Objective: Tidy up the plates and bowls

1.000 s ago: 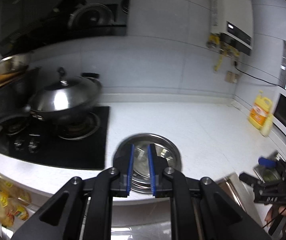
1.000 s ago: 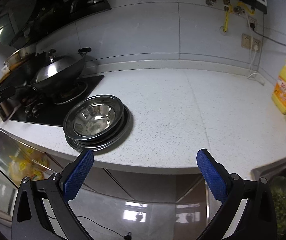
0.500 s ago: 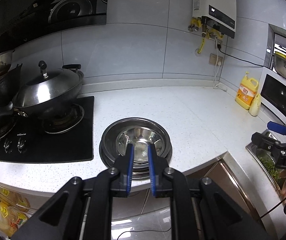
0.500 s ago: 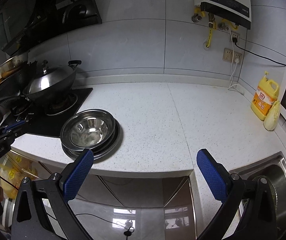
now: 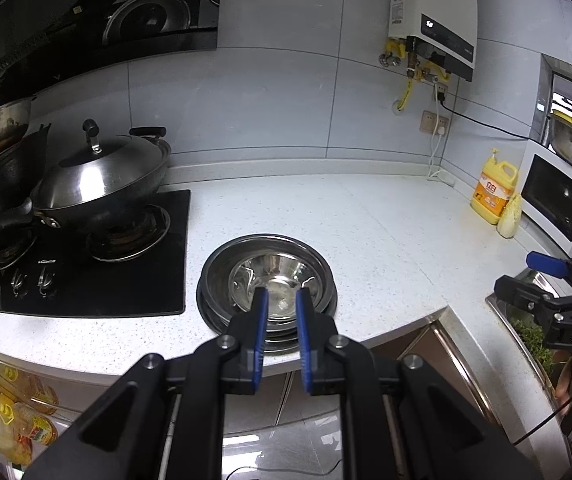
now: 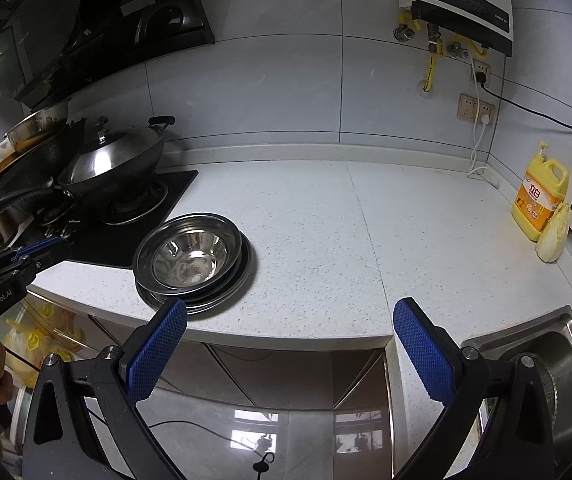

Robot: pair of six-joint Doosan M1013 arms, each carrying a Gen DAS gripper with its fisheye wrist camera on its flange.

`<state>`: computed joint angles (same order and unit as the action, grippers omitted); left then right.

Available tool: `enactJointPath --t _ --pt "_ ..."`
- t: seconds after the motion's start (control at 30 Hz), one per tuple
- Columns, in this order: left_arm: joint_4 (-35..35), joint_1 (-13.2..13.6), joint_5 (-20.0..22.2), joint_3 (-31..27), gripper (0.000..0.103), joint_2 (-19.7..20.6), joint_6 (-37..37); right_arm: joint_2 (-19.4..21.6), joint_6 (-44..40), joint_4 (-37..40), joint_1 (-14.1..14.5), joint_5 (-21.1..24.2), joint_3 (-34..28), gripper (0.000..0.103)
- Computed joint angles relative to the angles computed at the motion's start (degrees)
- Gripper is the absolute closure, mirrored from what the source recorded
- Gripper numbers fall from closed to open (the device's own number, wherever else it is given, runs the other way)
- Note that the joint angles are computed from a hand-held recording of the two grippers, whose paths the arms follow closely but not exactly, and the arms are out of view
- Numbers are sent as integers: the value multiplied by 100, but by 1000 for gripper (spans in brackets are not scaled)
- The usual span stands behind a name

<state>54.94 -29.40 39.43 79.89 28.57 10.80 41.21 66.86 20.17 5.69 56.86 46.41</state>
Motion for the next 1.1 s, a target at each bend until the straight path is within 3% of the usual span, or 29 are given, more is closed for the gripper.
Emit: enactJointPath --t 0.43,1.1 --pt "-113 -61 31 -140 90 83 135 -82 -149 392 -147 -8 124 1" --pt "-401 -121 -293 -766 89 475 748 0 232 -161 -397 -22 -94 1"
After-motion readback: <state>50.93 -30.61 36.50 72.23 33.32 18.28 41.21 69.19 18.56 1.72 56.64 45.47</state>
